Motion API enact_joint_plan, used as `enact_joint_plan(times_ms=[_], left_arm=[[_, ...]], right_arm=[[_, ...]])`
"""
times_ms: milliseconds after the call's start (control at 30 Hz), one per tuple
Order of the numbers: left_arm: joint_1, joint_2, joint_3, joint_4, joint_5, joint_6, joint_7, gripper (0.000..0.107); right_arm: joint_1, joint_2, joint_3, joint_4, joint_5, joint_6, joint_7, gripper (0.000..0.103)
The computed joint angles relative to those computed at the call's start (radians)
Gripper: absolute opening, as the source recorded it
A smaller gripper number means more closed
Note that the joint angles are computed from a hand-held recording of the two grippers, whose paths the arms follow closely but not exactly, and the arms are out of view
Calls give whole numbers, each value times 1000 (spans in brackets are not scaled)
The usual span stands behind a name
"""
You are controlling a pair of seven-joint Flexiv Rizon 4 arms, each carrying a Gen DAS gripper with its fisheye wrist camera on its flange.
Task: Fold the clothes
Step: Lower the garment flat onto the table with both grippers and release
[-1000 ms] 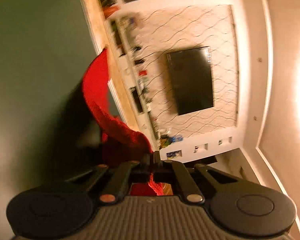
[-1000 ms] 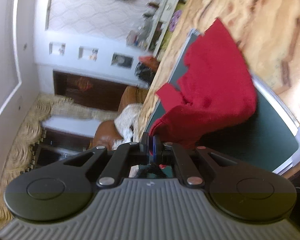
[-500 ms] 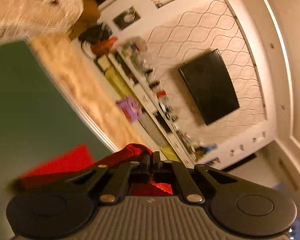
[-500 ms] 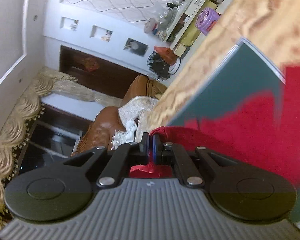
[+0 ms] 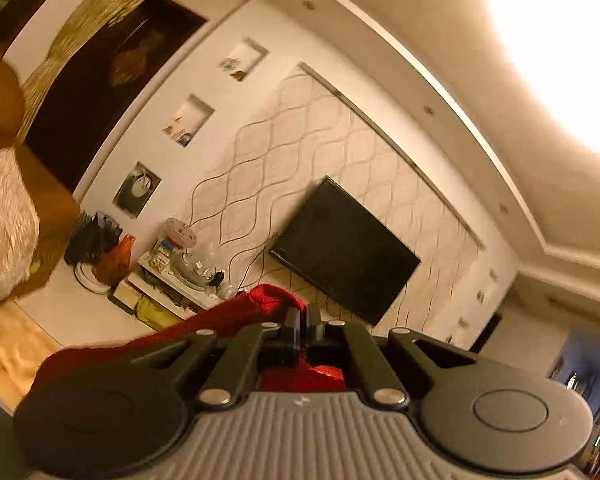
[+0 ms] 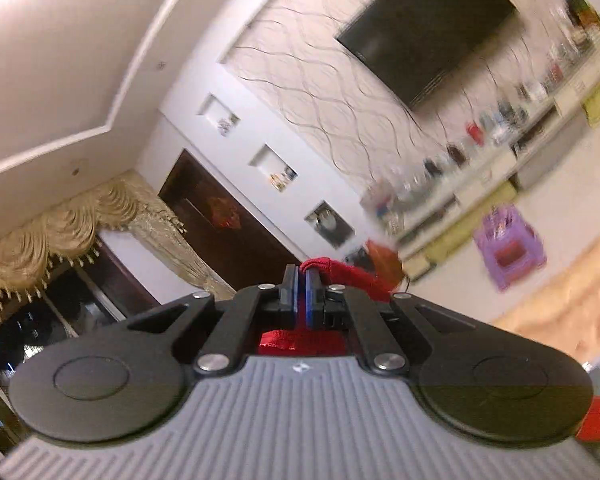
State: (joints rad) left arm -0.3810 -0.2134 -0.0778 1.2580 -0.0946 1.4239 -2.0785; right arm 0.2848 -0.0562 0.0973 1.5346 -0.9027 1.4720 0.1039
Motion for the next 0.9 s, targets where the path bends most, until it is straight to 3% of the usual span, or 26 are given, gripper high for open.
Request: enact_joint_plan(times_ms=[33, 100, 200, 233, 300, 333, 400, 467, 533, 600, 667, 700, 767, 900], left_arm=[[8, 37, -29, 81, -52, 37, 57, 2], [-57, 102, 11, 244, -108, 105, 103, 2], [-264, 205, 227, 488, 90, 159, -110, 2], [-306, 237, 268, 569, 162, 174, -186, 2], [-307, 286, 270, 732, 296, 204, -381, 2], [-265, 308, 232, 814, 369, 217, -496, 2], [-126, 322, 89, 970, 377, 268, -583, 2], [13, 323, -56, 1068, 419, 282, -687, 2], [152, 313, -215, 1144, 405, 307, -709, 2], [292, 321, -368, 1185, 454, 325, -757, 2], [385, 340, -498, 1237, 378, 353, -674, 2], [390, 347, -520, 1254, 341, 357, -633, 2], [317, 362, -484, 1281, 251, 330, -538, 2], [49, 384, -271, 1311, 53, 251, -329, 6]], right_arm=[[-4, 24, 3, 30, -17, 6, 2, 5], [-34, 82, 22, 128, -59, 44, 44, 5], [-113, 170, 79, 300, -130, 113, 130, 5], [-151, 201, 106, 368, -166, 140, 180, 5], [-240, 273, 175, 528, -223, 193, 280, 5], [-301, 305, 224, 602, -246, 226, 324, 5], [-440, 360, 341, 728, -282, 295, 409, 5], [-516, 403, 456, 871, -232, 336, 462, 5], [-542, 399, 552, 957, -183, 332, 509, 5], [-531, 410, 599, 1010, -140, 307, 547, 5], [-486, 414, 624, 1057, -100, 267, 589, 5], [-421, 418, 598, 1068, -89, 233, 590, 5], [-281, 429, 575, 1082, 20, 142, 529, 5], [-15, 439, 491, 1088, 162, -14, 430, 8]])
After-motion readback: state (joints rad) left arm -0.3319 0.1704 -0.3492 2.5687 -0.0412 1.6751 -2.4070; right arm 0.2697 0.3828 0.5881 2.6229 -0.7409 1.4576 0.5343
